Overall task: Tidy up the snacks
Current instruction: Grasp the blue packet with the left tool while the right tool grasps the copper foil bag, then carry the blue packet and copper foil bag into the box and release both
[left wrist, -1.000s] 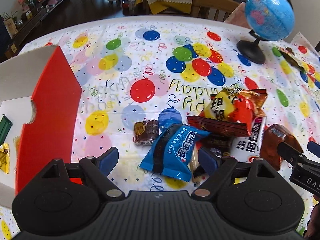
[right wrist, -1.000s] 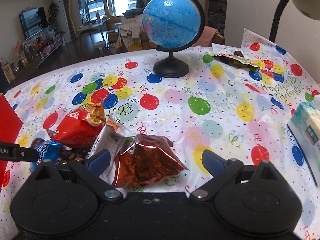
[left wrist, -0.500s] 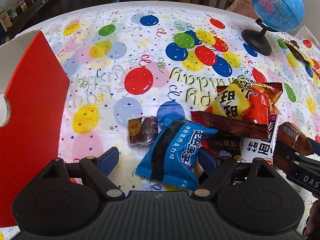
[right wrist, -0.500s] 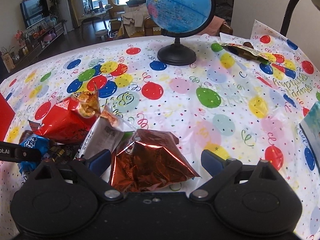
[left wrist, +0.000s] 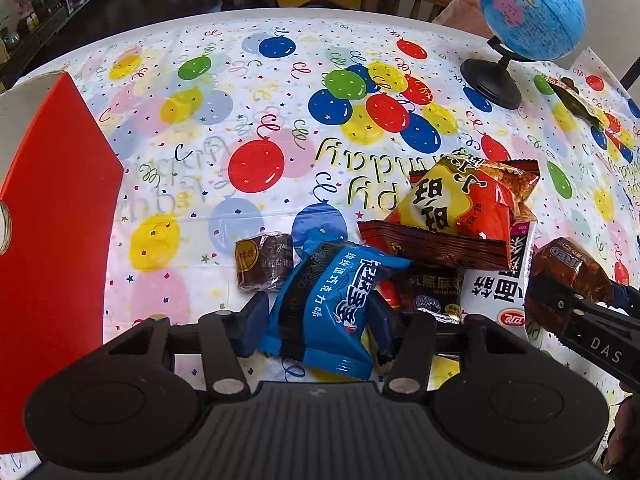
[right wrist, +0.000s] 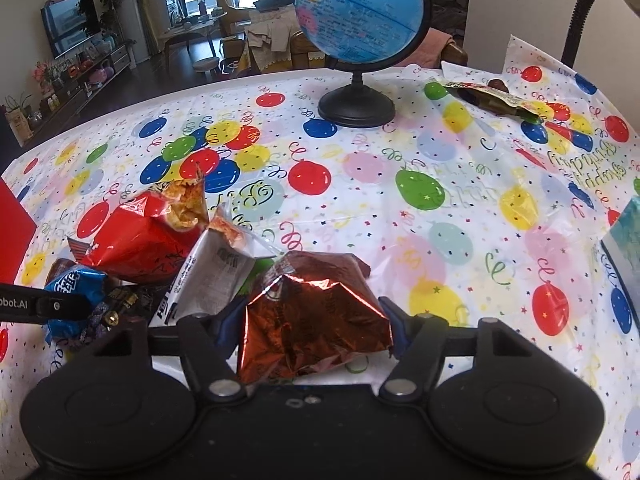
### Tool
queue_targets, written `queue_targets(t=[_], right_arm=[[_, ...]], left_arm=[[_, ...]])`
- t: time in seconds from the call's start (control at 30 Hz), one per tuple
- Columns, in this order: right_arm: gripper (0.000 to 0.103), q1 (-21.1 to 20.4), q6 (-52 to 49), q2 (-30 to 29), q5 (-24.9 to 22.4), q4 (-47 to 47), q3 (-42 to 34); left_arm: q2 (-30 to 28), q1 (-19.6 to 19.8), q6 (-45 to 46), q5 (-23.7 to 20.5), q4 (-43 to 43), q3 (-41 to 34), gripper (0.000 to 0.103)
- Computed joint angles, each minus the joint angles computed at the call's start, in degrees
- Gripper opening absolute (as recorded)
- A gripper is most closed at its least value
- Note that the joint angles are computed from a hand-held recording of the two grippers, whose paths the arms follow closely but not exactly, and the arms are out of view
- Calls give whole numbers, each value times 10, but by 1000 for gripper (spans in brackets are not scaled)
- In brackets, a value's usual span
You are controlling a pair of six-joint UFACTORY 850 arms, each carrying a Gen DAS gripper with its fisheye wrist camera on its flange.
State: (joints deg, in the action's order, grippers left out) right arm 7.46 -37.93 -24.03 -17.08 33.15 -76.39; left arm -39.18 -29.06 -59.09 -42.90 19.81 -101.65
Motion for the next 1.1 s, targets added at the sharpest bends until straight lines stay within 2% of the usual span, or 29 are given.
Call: queue_targets(t=[0.3,0.53,1.1], right_arm=[[65,-8,-23,44,8,38,40],[65,-13,-53,93,-3,74,76],[65,-3,-88,193,-30,138,130]], left_arm=[[26,-9,-6,14,3,27,47],[59,-20,-20,18,2,58,47],[169,-50,-109,23,85,144,47]])
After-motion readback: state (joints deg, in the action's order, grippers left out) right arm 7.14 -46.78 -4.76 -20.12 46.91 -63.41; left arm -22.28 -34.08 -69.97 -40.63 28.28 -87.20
